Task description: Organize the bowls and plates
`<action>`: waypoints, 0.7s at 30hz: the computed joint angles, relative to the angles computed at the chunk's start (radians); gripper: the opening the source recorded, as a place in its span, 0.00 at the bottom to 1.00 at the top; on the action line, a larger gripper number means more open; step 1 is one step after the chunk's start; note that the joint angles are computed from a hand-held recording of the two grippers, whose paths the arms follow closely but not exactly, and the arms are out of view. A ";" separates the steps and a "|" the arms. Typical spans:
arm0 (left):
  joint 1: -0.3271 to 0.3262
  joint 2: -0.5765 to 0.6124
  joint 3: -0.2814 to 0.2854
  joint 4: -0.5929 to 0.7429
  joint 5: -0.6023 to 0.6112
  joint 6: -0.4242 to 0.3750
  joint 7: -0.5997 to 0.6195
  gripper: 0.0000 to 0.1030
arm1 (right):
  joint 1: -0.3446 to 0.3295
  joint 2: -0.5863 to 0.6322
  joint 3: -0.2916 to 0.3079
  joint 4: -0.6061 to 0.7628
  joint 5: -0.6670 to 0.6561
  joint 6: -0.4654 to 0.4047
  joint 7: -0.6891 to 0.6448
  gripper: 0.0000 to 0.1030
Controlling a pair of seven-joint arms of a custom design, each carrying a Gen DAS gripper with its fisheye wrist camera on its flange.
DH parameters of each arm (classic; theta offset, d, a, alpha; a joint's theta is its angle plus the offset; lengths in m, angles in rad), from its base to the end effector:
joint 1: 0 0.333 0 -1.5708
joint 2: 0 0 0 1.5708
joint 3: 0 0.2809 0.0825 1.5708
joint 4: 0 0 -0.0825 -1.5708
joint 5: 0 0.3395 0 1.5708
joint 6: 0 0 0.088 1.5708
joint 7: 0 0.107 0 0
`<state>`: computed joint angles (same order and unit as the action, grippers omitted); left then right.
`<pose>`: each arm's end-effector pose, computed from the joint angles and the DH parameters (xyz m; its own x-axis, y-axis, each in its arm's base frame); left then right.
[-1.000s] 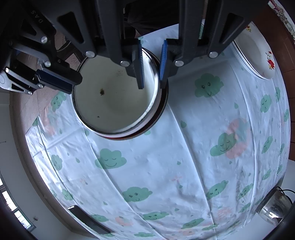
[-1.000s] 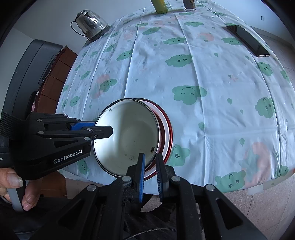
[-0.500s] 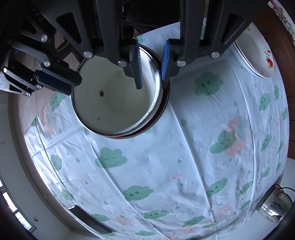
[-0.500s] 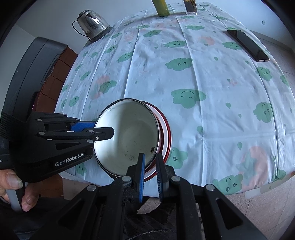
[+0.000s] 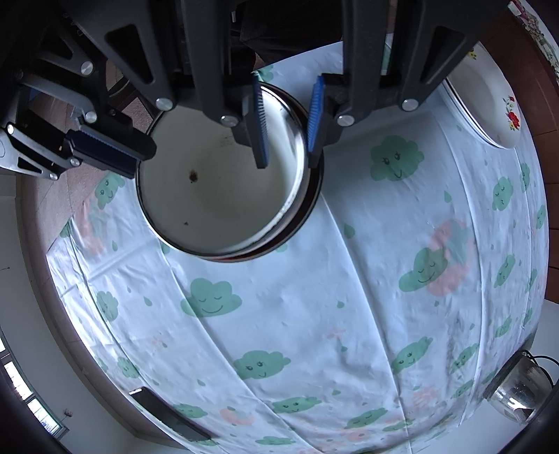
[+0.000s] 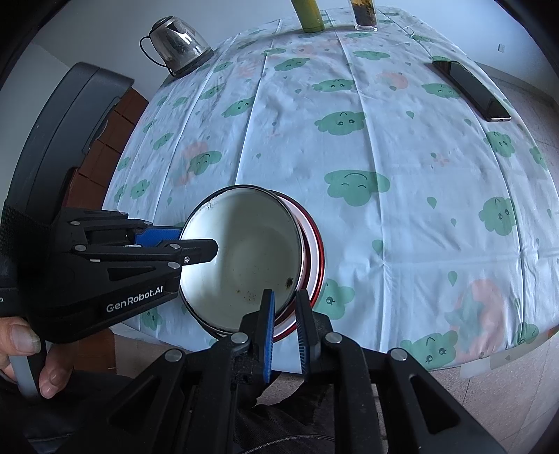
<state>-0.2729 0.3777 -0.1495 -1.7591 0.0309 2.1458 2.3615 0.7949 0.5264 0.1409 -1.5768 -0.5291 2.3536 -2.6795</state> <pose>0.5506 -0.2384 0.3473 -0.9388 -0.3444 0.0106 -0.3446 0.9383 -0.0300 0.4079 0.5183 0.3552 -0.6412 -0.6880 -0.3398 -0.6443 0.7232 -0.2486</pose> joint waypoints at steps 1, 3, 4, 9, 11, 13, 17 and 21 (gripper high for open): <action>0.000 0.000 0.000 -0.001 0.001 0.002 0.000 0.17 | 0.000 -0.001 0.000 -0.001 0.000 0.000 0.000 0.14; -0.001 0.000 0.000 -0.002 0.000 0.002 -0.001 0.17 | 0.000 0.000 0.000 0.000 0.000 0.001 0.001 0.14; -0.002 -0.001 0.000 -0.003 0.001 0.004 -0.002 0.17 | 0.000 0.000 0.000 0.000 0.000 0.001 0.001 0.14; 0.002 -0.001 0.000 0.000 -0.004 -0.005 0.003 0.25 | 0.001 0.002 -0.001 0.001 -0.002 0.003 -0.002 0.14; 0.004 -0.002 -0.001 -0.002 -0.008 -0.008 0.007 0.28 | 0.002 0.006 0.001 0.011 0.000 -0.009 -0.011 0.14; 0.005 -0.006 0.000 -0.006 -0.009 -0.008 0.009 0.28 | 0.003 0.008 0.000 0.016 0.002 -0.012 -0.013 0.14; 0.009 0.001 0.001 0.008 -0.018 -0.023 0.006 0.35 | 0.008 0.004 -0.006 0.008 -0.009 -0.001 0.004 0.15; 0.017 0.000 -0.002 0.015 -0.034 -0.031 0.022 0.43 | 0.011 0.008 -0.007 0.021 -0.018 -0.013 -0.003 0.16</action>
<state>-0.2560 0.3782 -0.1518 -1.7437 -0.0029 2.1149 2.3833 0.8063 0.5348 0.1339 -1.5563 -0.5469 2.3403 -2.6830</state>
